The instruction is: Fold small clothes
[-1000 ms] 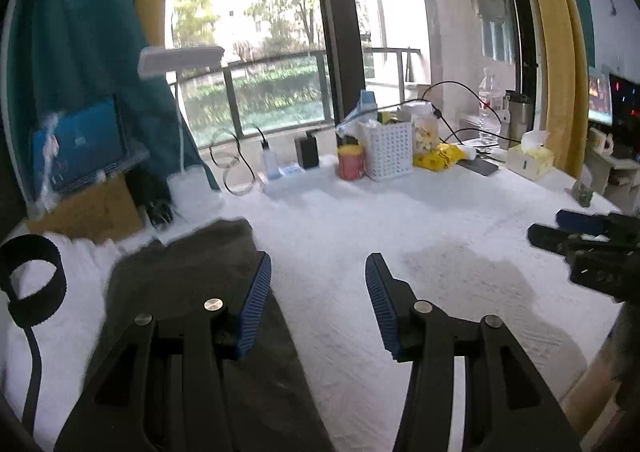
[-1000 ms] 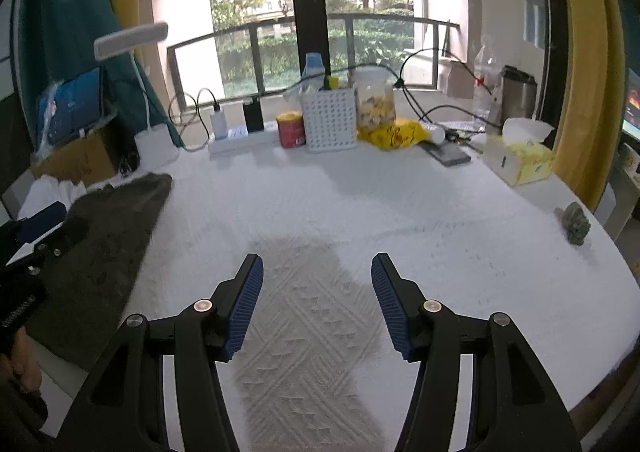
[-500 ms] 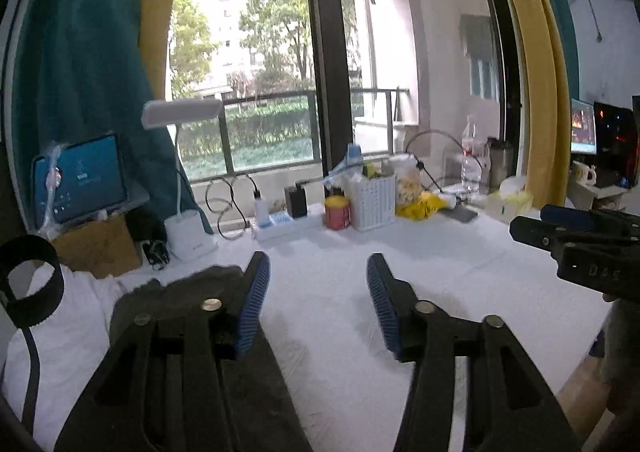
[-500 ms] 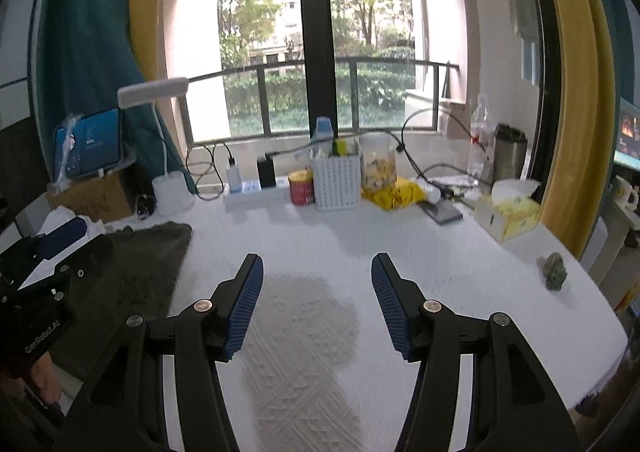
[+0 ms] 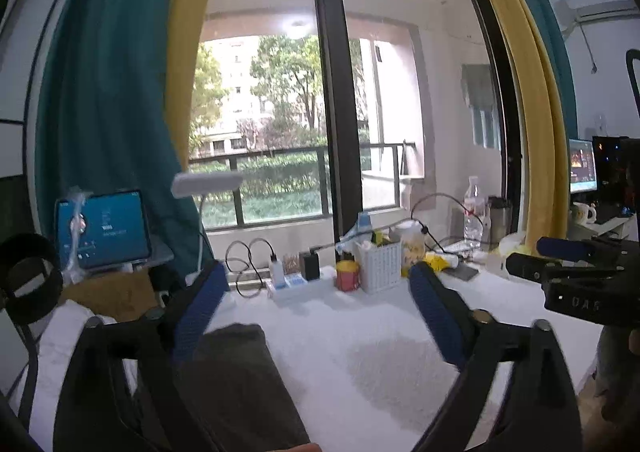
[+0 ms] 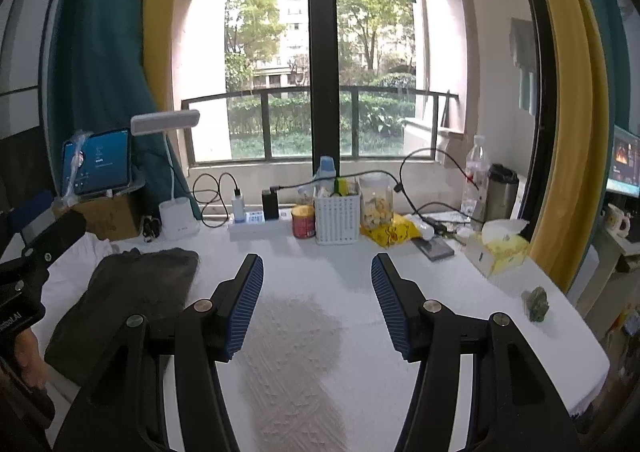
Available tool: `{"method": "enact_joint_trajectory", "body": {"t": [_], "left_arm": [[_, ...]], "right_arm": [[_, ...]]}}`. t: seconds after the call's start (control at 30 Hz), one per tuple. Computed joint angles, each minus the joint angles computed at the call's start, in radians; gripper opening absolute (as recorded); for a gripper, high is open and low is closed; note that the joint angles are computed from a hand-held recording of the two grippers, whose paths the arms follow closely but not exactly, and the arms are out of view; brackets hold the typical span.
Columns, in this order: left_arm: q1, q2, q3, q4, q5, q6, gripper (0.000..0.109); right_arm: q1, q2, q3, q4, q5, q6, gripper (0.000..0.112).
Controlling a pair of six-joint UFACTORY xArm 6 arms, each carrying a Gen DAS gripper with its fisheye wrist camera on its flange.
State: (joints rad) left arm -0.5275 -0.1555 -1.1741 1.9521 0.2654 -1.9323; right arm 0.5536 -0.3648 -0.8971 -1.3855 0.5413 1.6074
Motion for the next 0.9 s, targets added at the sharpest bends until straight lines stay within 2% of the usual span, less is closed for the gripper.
{"method": "enact_joint_trajectory", "body": {"t": [0.1, 0.2, 0.37, 0.57, 0.67, 0.8, 0.9], "left_arm": [[-0.011, -0.024, 0.011, 0.033, 0.04, -0.028, 0.102], [0.002, -0.032, 0.006, 0.006, 0.017, -0.009, 0.102], [0.024, -0.041, 0.009, -0.143, -0.001, 0.113, 0.102], [0.039, -0.075, 0.031, -0.207, 0.005, 0.133, 0.102], [0.056, -0.083, 0.031, -0.341, -0.026, 0.263, 0.102], [0.069, -0.103, 0.027, -0.369, -0.06, 0.329, 0.102], [0.077, -0.121, 0.024, -0.341, -0.08, 0.309, 0.102]], "right_arm": [[0.014, -0.008, -0.01, -0.009, 0.018, -0.002, 0.06], [0.036, -0.017, -0.02, -0.018, 0.051, -0.005, 0.06], [0.058, -0.019, -0.048, -0.01, 0.073, -0.025, 0.06], [0.101, -0.027, -0.073, -0.02, 0.149, -0.015, 0.06], [0.116, -0.034, -0.082, -0.041, 0.171, -0.008, 0.06], [0.147, -0.045, -0.103, -0.056, 0.218, -0.017, 0.06], [0.16, -0.054, -0.116, -0.07, 0.232, -0.024, 0.06]]}}
